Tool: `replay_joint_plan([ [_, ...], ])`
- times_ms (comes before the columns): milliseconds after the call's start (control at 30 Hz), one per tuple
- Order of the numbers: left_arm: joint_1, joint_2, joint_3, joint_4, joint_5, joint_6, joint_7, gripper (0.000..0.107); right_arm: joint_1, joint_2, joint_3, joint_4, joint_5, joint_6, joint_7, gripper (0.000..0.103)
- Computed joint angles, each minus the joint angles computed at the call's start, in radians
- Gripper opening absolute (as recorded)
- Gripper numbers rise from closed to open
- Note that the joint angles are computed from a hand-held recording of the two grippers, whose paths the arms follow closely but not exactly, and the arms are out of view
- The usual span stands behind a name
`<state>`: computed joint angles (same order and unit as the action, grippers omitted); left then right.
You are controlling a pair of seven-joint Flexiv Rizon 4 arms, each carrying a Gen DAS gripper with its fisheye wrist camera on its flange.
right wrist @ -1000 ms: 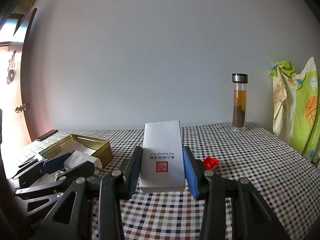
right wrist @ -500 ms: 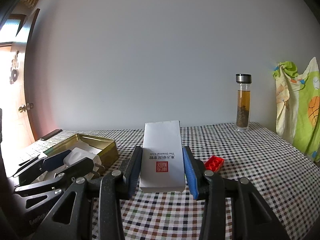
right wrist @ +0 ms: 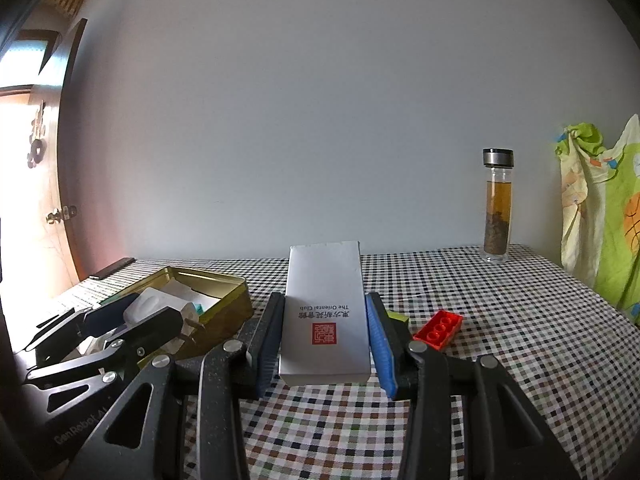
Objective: Organize rigid objects
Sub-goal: 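Lower the white block into the tin and open the left tool while the right tool releases the white box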
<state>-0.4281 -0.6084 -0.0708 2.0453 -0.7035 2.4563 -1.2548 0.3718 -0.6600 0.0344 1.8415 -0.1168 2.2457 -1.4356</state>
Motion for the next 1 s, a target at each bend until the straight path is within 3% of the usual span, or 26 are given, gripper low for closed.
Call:
replay_joint_plan([
  [333, 0.014, 0.008, 0.001, 0.023, 0.015, 0.019, -0.034, 0.048, -0.038, -0.006, 0.035, 0.009, -0.054, 0.024, 0.041, 0.043],
  [1000, 0.029, 0.018, -0.002, 0.058, 0.02, 0.071, -0.068, 0.048, -0.008, 0.005, 0.032, 0.04, -0.053, 0.073, 0.025, 0.043],
])
